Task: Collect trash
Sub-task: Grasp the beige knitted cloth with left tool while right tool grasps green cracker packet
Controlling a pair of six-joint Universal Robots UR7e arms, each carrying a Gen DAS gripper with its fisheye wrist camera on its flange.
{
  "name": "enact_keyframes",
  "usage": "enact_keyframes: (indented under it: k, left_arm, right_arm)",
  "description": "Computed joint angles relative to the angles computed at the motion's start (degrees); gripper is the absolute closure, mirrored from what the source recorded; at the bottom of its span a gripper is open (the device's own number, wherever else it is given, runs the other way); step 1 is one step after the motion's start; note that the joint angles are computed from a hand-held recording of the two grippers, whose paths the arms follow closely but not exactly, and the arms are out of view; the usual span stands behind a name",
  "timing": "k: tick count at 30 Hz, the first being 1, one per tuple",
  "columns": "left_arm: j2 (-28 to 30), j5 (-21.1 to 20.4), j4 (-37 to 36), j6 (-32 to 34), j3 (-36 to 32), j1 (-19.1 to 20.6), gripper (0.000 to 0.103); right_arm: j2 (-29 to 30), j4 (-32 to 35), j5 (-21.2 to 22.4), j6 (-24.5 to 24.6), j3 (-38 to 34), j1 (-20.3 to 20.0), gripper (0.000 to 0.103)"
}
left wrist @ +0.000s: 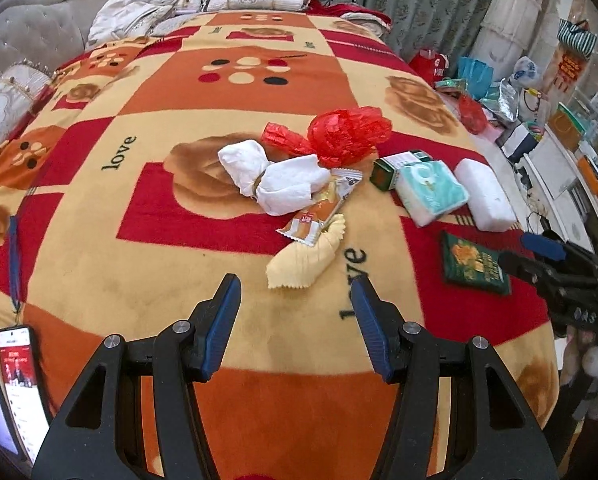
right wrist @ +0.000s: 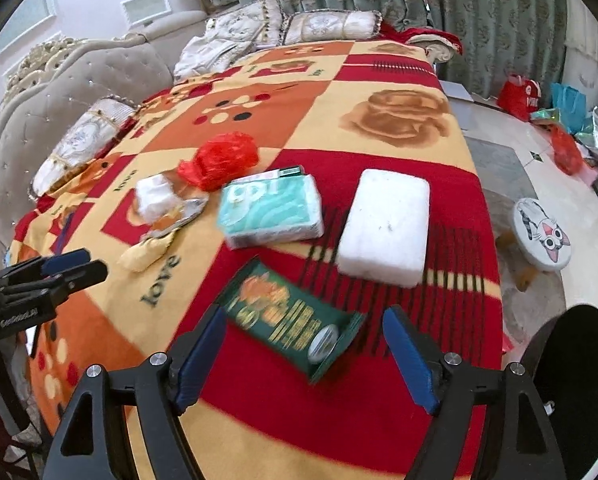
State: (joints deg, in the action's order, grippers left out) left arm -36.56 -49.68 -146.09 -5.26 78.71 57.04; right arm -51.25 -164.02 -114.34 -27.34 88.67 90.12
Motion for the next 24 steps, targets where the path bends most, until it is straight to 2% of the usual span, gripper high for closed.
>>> enact_keyframes:
  k: [3, 7, 10, 16, 19, 24]
  left_arm:
    - [1.11, -0.82, 1.07, -0.02, -1.71, 0.64, 0.047]
    - [2.53, -1.22, 2.6, 0.14, -3.84, 1.18, 0.047]
    - [3.23, -1.91, 3.76, -0.07, -5.3, 1.62, 0.047]
    - [3.57, -2.37, 3.56, 1.45, -6.0, 1.75, 0.047]
    - [4.33, -2.09, 4.38, 2.51, -7.05, 1.94, 0.047]
    - [5.85, -1.96, 6.3, 3.56, -9.03, 2.35, 0.047]
  right_arm:
    - [1.48, 0.21, -0.91, 1.64, -2.64, -0.74, 0.025]
    - [1.02, 4.74, 4.01, 5.3, -3.71, -2.51, 0.025]
    - [0.74, 6.7, 8.33, 3.66, -3.29, -3.13, 0.025]
    - [-1.54, 13.61, 11.17, 1.51, -0.58, -2.8, 0.024]
    - [-2.69, 13.04, 9.63, -0.9, 1.81, -1.79, 0.025]
    - [-0.36, 5.3, 3.52, -6.3, 2.23, 0.4, 0.024]
